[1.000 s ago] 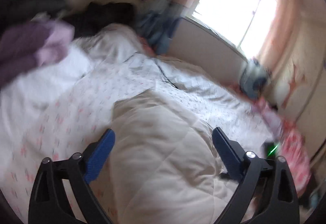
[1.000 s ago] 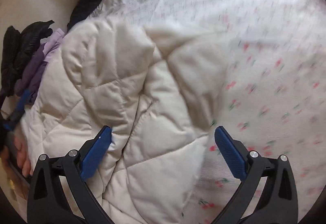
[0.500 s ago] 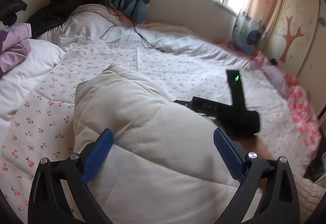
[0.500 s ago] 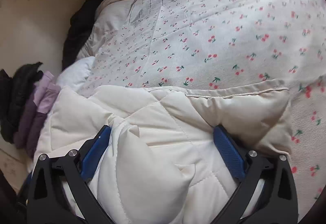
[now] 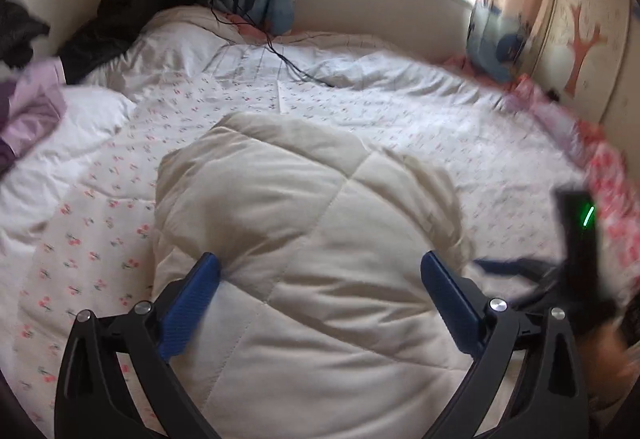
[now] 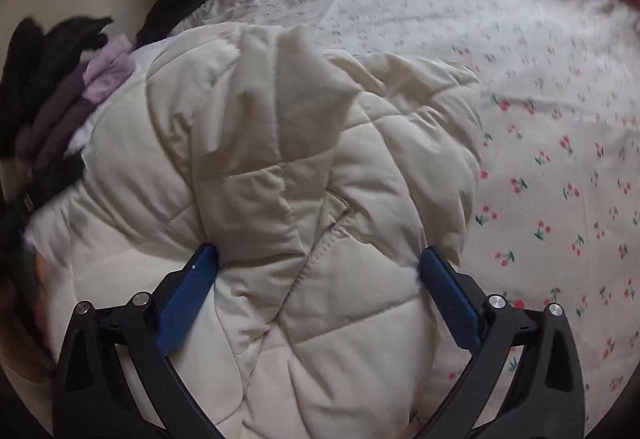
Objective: Fold large clothes
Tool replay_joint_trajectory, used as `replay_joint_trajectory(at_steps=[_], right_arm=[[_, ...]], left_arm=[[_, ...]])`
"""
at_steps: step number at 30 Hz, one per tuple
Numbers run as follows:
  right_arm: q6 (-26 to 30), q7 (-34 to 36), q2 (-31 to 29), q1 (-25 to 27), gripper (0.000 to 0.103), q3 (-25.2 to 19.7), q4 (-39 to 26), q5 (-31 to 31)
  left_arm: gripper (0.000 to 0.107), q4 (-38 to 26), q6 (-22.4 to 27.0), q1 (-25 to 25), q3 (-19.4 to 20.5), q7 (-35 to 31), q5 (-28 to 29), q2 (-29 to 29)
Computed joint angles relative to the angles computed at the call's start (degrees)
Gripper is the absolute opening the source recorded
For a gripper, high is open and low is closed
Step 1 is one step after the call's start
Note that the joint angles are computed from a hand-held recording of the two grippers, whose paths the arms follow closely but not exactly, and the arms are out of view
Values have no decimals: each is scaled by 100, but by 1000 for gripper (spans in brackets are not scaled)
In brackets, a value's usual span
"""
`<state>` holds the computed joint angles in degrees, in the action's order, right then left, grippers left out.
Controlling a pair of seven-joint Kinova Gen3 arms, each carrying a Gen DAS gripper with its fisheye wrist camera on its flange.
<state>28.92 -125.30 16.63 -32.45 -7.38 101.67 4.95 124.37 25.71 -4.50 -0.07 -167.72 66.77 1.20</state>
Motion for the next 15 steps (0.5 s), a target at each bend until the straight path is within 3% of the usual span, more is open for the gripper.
replay_joint_trajectory(at_steps=[2, 5, 8, 10, 13, 15], right_arm=[[218, -186, -400, -150, 96, 1, 65, 145], [-84, -479, -807, -265, 96, -110, 749, 358], [-326, -233, -479, 283, 96, -649, 993, -57], [-141, -288, -546, 505, 96, -779, 856, -194], [-85, -510, -953, 64, 96, -244, 609, 267], [42, -890, -872, -318, 96, 194, 179, 733]], left_arm=[[96, -16, -106, 48, 0, 274, -268, -34], [96, -130, 318, -119, -128, 547, -436, -16], [96, -116, 466, -180, -121, 441, -469, -41], [96, -9, 163, -67, -40, 440, -592, -148], [96, 70, -136, 69, -8, 698, -831, -165], [96, 33, -31, 59, -63, 676, -800, -123]])
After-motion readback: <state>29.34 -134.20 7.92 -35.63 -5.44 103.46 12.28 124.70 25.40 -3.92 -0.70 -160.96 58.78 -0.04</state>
